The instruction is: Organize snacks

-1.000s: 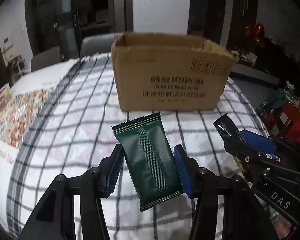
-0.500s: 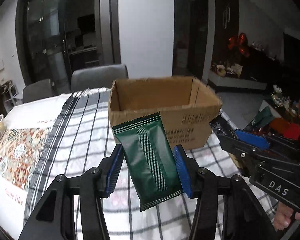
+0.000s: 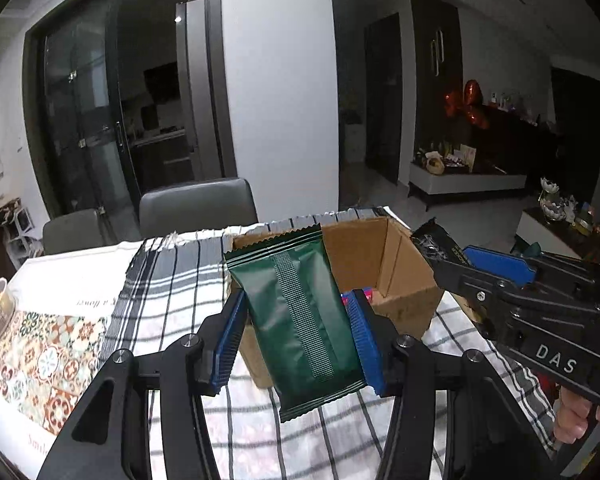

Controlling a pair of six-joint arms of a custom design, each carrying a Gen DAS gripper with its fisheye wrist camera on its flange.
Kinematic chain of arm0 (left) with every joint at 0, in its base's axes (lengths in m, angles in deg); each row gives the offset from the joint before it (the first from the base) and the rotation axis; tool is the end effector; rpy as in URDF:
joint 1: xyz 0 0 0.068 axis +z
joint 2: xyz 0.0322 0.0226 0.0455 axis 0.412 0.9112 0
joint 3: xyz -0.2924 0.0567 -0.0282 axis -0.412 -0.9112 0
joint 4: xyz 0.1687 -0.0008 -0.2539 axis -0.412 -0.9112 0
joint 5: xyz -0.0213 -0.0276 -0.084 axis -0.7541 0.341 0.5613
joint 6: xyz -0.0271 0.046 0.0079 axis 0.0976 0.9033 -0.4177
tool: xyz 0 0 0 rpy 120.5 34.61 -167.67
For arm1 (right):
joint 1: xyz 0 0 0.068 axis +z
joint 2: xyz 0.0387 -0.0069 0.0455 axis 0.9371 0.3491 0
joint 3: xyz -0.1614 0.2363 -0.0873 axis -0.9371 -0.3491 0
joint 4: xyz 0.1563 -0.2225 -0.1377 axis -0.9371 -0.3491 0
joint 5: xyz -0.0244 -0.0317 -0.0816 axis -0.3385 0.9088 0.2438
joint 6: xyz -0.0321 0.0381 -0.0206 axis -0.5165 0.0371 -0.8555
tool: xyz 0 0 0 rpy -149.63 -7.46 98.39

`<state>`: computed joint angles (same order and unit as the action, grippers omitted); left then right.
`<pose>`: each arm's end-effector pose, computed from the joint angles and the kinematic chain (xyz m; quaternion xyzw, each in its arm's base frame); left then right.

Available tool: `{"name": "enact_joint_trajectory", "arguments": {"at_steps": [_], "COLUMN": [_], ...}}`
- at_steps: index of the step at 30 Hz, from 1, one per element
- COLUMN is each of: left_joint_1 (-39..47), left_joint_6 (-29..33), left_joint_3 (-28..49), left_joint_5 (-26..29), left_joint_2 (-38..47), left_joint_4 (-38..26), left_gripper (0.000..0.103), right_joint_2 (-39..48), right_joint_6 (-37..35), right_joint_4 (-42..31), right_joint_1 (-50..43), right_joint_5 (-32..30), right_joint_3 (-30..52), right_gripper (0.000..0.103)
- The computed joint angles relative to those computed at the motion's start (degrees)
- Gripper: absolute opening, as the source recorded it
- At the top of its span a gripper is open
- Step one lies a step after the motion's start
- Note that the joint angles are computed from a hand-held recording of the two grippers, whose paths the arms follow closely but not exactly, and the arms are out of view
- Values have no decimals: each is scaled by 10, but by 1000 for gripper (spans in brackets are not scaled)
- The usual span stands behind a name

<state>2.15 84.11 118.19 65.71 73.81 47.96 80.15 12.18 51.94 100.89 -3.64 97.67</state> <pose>0.2697 -0.1141 0.2525 0.2465 0.8374 -0.1085 0.4756 0.2351 0.1258 0.2596 0.0562 0.8693 0.0520 0.4884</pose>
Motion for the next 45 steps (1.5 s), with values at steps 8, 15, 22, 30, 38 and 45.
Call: {"name": "enact_joint_trajectory", "arguments": {"at_steps": [8, 15, 22, 30, 38, 45], "left_joint_1": [10, 10, 5, 7, 5, 24], "left_joint_6": [9, 20, 28, 13, 2, -1], "left_joint_3": [54, 99, 137, 129, 48, -36], "left_joint_5": [22, 22, 20, -7, -35, -13], "left_joint_2": [70, 136, 193, 188, 87, -58], "left_joint_4": [9, 25, 34, 35, 24, -6], "left_gripper": [51, 51, 59, 71, 80, 89], "right_joint_2": [45, 97, 139, 128, 49, -23], "right_joint_6": [-33, -53, -63, -44, 9, 87], "right_joint_4": [19, 29, 32, 9, -30, -118], "right_joint_1": [-37, -72, -102, -103, -39, 65], "right_joint_5": [-23, -44, -51, -20, 41, 141], "right_joint_3": [36, 69, 96, 89, 38, 19], "right_gripper": [32, 32, 33, 54, 54, 57]}}
